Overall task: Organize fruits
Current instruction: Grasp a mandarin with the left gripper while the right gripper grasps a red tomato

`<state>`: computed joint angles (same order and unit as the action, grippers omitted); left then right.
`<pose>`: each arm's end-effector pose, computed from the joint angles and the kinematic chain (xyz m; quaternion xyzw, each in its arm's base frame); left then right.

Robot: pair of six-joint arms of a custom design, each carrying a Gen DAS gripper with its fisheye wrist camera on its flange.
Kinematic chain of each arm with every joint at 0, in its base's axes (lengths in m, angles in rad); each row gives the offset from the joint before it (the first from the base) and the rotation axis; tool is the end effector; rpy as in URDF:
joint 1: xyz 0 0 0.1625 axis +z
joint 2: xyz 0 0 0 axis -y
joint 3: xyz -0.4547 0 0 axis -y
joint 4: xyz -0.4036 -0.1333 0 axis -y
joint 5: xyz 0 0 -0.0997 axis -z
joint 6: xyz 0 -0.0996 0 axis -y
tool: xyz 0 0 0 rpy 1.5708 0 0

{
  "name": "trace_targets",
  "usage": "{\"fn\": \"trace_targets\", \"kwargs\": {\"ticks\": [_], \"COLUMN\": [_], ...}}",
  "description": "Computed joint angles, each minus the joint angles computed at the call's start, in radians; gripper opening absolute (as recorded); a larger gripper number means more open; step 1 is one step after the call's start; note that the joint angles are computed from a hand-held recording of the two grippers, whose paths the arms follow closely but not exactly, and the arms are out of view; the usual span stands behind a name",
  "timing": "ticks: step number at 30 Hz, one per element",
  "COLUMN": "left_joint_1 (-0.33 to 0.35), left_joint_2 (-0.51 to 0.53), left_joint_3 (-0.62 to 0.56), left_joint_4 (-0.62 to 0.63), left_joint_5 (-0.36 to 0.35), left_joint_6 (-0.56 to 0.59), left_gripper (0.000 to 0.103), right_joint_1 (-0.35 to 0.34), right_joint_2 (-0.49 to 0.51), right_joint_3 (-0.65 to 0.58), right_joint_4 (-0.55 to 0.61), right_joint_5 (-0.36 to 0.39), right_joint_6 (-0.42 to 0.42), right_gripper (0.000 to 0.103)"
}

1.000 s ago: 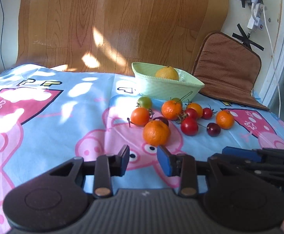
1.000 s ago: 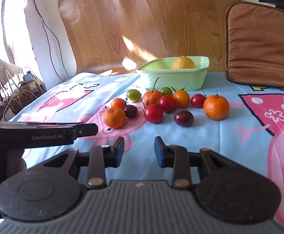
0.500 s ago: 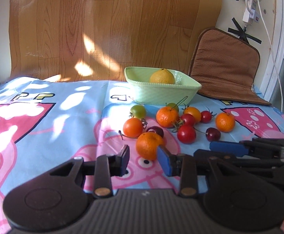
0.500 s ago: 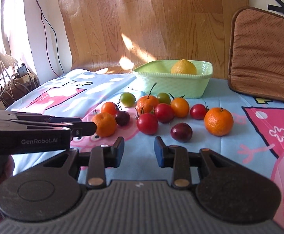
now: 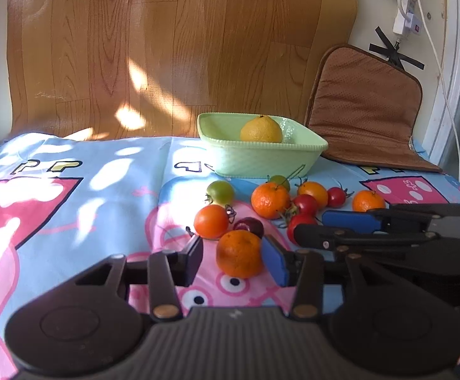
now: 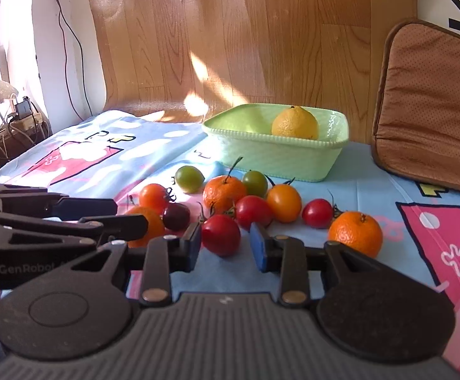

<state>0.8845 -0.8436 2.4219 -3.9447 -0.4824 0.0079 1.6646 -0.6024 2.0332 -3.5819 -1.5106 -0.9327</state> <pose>-0.0834 -0.4514 0.1375 0.0797 0.8099 -0.4714 0.3398 0.1920 -0.5533 -0.0080 0.4778 -0.8301 0.2729 0.0901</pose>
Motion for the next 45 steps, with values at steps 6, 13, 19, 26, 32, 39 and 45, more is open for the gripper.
{"fn": "trace_targets", "kwargs": {"ticks": [6, 13, 19, 26, 32, 39, 45], "left_joint_1": [0.002, 0.032, 0.059, 0.019, -0.065, -0.181, -0.155], "left_joint_2": [-0.011, 0.002, -0.024, -0.057, -0.051, 0.007, -0.029], "left_joint_3": [0.023, -0.018, -0.005, 0.064, 0.169, 0.258, 0.234], "left_joint_4": [0.021, 0.006, 0.018, 0.035, 0.036, 0.026, 0.042], "left_joint_5": [-0.035, -0.032, -0.100, -0.112, -0.091, -0.077, -0.106], "left_joint_6": [-0.034, 0.035, 0.010, -0.071, -0.179, -0.293, -0.257], "left_gripper": [0.051, 0.051, 0.038, 0.037, 0.037, 0.037, 0.037], "right_joint_1": [-0.001, -0.008, -0.010, -0.012, -0.043, -0.081, -0.085], "right_joint_2": [-0.005, -0.015, -0.024, -0.053, -0.109, -0.155, -0.156], "right_joint_3": [-0.002, -0.007, -0.027, 0.020, 0.169, 0.277, 0.266], "right_joint_4": [0.020, 0.044, 0.137, 0.151, 0.043, -0.021, -0.047], "right_joint_5": [0.006, 0.015, 0.019, 0.022, 0.034, 0.045, 0.075], "right_joint_6": [-0.017, -0.022, 0.003, -0.030, -0.055, -0.036, 0.006], "right_gripper": [0.037, 0.037, 0.036, 0.031, 0.031, 0.031, 0.031]}}
